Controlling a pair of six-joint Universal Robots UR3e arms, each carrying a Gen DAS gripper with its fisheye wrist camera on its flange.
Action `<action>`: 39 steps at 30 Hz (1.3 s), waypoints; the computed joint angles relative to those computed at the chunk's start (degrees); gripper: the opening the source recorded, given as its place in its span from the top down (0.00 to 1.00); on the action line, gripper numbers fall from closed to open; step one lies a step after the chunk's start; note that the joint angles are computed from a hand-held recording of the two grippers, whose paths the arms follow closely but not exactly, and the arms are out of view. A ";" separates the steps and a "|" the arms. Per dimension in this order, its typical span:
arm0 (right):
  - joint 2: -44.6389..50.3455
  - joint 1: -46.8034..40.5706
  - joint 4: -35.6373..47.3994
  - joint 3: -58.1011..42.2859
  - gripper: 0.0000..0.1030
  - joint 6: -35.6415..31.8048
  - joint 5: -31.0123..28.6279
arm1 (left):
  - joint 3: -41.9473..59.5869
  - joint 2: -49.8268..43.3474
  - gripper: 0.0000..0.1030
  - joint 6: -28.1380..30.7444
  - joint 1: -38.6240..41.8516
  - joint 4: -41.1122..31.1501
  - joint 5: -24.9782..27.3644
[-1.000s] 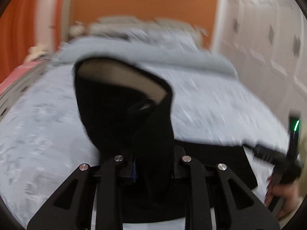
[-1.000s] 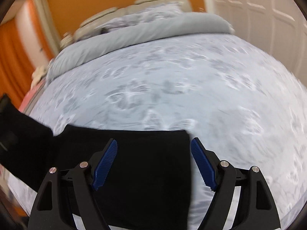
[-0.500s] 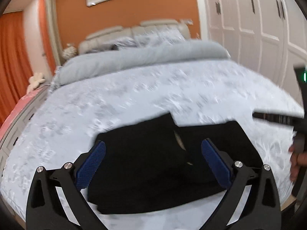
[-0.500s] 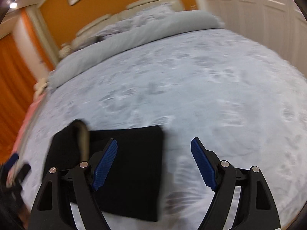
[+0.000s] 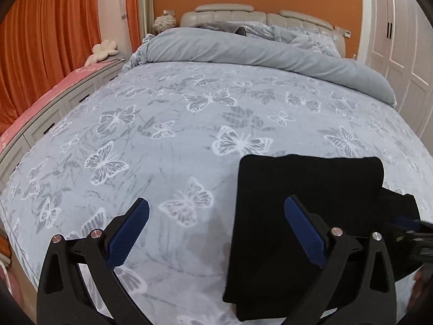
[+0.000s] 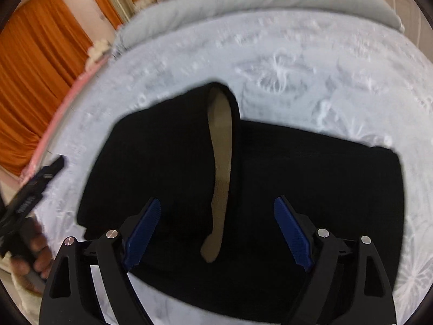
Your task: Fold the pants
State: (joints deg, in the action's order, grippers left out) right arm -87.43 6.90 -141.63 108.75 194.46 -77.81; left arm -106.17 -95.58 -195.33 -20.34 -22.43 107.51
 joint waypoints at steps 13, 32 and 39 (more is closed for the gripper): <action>-16.23 0.26 -7.83 3.94 0.93 -0.01 2.20 | -6.73 7.36 0.05 1.97 3.78 2.74 -3.01; -35.57 -25.78 13.23 21.71 0.43 -13.00 8.97 | 4.59 -5.33 0.05 0.42 -11.09 -3.03 0.58; -29.72 -24.82 11.20 20.86 0.41 -9.80 12.71 | 7.86 -8.01 0.05 0.11 -14.31 -5.46 1.29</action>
State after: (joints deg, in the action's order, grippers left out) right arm -117.16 -17.92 -130.42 129.62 184.67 -65.10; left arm -98.30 -103.59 -195.22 -34.65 -27.89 108.81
